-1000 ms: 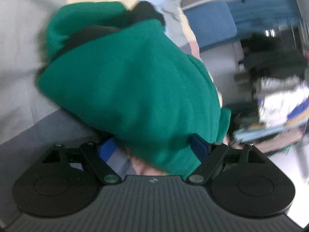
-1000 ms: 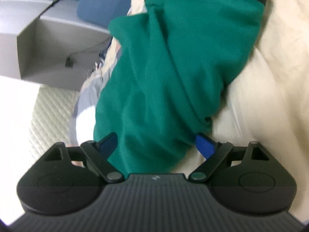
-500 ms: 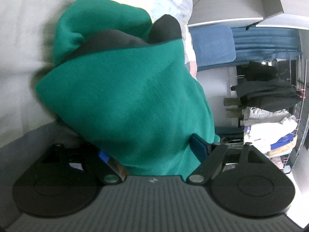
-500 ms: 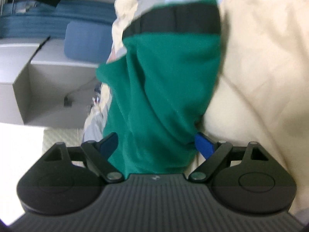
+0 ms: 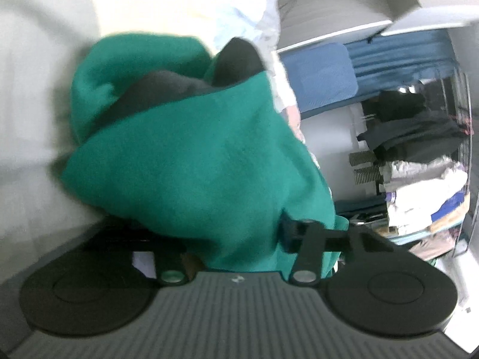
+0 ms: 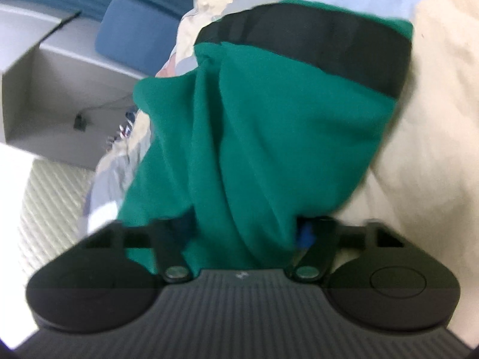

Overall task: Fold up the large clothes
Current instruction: 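Grasp the hoodie edge with both grippers and lift it, then lower the hoodie onto the quilt and open both grippers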

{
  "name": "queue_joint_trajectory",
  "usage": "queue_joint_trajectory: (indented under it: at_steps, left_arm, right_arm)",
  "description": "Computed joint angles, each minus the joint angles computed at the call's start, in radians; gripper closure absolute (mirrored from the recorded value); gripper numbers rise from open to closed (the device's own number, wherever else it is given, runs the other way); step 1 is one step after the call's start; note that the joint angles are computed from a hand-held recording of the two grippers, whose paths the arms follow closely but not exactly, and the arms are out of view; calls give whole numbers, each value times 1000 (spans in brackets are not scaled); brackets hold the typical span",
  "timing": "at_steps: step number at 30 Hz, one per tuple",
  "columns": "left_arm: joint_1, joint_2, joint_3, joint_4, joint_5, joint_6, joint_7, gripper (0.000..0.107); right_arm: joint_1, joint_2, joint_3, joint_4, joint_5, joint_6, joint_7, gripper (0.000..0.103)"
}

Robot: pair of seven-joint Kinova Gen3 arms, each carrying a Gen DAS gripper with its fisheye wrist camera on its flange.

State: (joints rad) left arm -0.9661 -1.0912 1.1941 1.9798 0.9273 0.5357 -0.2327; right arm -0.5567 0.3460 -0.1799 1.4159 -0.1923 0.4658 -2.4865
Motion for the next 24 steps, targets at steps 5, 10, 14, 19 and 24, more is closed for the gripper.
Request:
queue_joint_trajectory:
  at_steps: [5,10,14,19,24]
  left_arm:
    - [32,-63,-64,-38,-82,45,5,80]
    - [78,-111,-151,-109,-173,168,44,84]
    - [120,-143,-214,-170,-220,274,76,85]
    - [174,-186,-294,-274,-270,450,121,85]
    - [187,-241,-342,-363,-282,562,122,85]
  right_arm:
    - [-4,-54,-12,52,28,-76,63,73]
    - [-23,-137,-10,128,72,-144,97,76]
    - [11,-206,-46,200,25,-180,147,78]
    - [7,-325,-59,293,2,-170,144,78]
    - [13,-434,-79,416,-19,-218,150,78]
